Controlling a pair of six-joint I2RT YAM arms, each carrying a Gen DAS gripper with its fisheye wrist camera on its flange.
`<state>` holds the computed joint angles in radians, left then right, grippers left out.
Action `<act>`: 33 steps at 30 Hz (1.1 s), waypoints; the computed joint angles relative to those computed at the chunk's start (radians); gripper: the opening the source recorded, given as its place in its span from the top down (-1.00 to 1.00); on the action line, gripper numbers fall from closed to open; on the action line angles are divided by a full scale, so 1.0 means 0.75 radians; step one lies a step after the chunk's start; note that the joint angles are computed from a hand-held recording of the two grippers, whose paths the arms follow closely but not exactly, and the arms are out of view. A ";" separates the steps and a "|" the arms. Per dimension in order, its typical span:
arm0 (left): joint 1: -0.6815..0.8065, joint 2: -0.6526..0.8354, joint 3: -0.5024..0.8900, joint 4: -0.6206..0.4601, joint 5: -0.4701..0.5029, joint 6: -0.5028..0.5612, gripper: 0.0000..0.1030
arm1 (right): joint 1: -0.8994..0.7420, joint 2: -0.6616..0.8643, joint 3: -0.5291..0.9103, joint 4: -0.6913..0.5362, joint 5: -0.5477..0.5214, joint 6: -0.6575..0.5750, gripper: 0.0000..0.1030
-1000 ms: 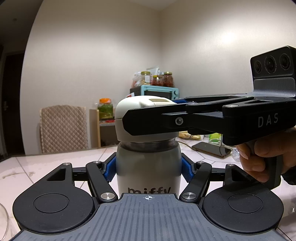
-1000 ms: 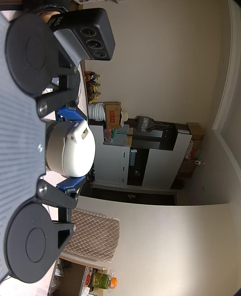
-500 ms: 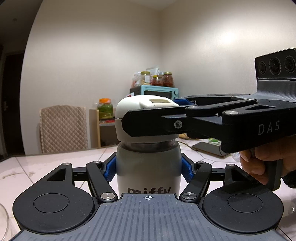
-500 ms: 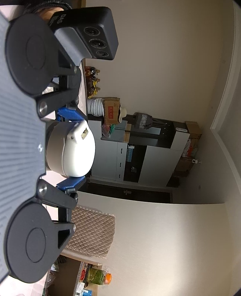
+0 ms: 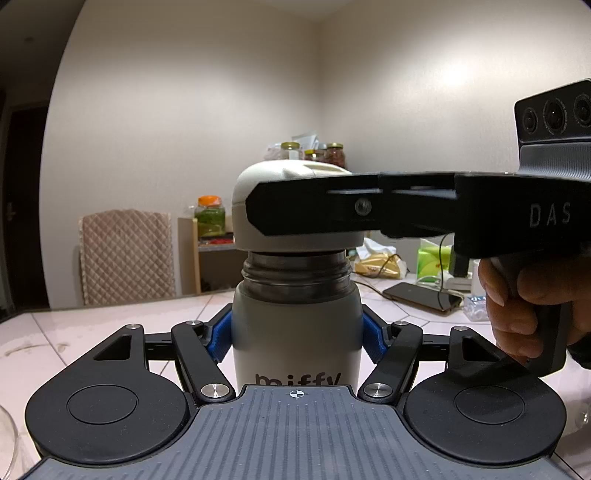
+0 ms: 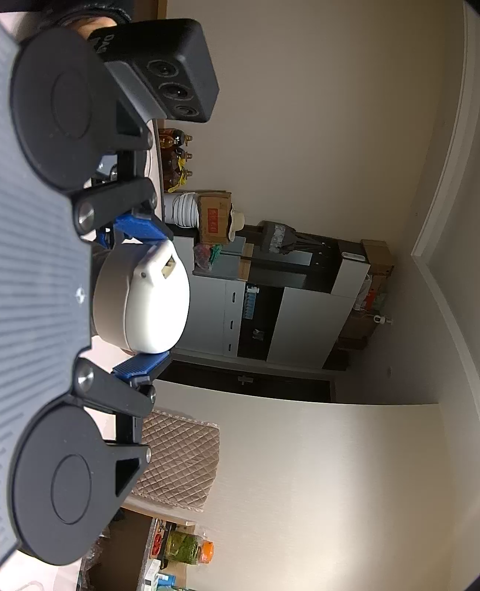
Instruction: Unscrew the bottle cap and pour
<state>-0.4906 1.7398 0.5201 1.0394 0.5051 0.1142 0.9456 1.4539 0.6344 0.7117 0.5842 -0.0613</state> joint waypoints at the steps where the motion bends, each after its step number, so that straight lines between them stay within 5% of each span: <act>1: 0.001 0.002 0.001 0.001 0.001 0.000 -0.40 | 0.001 0.001 0.004 -0.001 0.004 -0.002 -0.27; 33: 0.024 -0.039 -0.039 -0.002 0.023 0.001 -0.40 | 0.069 -0.074 -0.082 0.052 0.184 0.015 -0.27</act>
